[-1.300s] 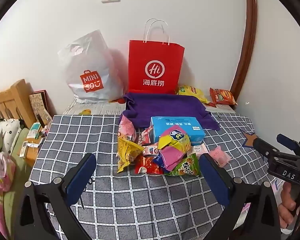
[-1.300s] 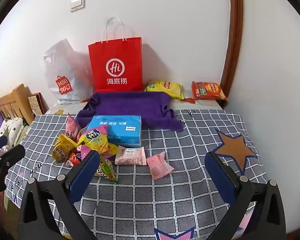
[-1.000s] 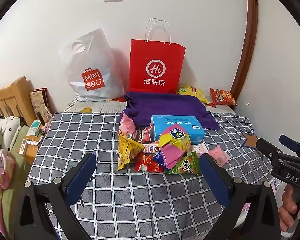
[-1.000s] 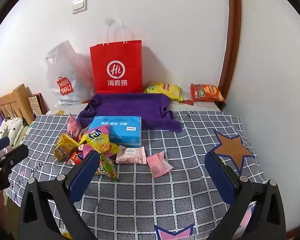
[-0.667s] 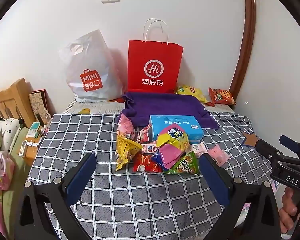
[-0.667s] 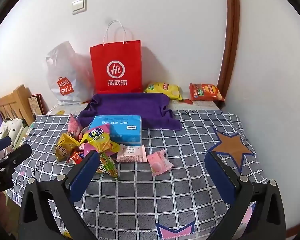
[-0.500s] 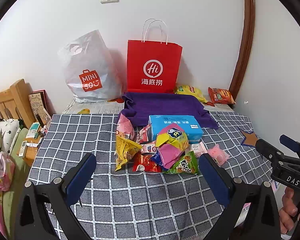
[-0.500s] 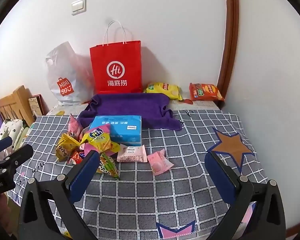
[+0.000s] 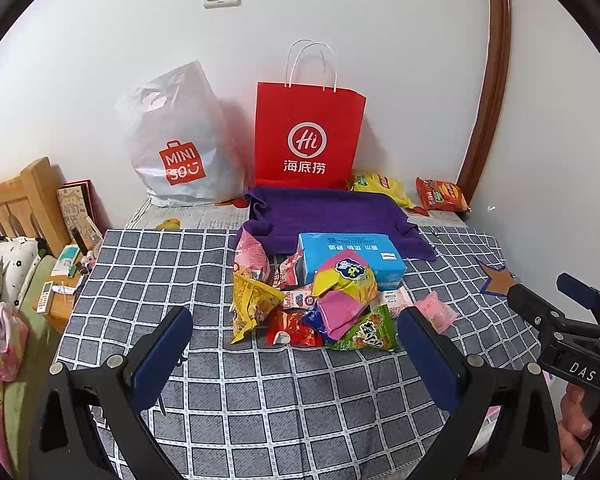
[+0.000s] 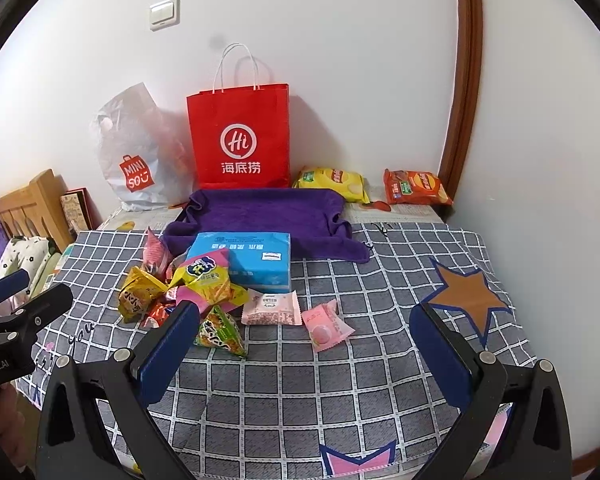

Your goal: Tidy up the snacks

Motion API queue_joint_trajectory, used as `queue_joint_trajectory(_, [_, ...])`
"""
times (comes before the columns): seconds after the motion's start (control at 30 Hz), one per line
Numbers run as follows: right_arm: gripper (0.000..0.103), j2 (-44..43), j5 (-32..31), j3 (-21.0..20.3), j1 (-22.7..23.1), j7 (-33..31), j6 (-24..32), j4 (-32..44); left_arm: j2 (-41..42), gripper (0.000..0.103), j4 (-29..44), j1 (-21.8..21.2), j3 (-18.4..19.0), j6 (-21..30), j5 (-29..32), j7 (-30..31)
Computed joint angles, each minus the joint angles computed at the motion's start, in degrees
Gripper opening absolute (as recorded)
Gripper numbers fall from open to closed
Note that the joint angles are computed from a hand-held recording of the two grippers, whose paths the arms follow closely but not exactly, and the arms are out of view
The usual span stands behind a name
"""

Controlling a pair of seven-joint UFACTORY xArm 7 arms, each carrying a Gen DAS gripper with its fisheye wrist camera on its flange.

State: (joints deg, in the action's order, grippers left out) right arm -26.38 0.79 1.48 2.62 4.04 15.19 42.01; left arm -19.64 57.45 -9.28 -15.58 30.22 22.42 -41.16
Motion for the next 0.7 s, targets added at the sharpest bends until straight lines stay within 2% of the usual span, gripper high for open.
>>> queue_joint_trajectory(0.7, [0.103,-0.5,0.1,0.0,0.0,0.4,-0.4,-1.0,-0.4,0.103,-0.7,0.0,0.1,-0.6,0.0,0.4])
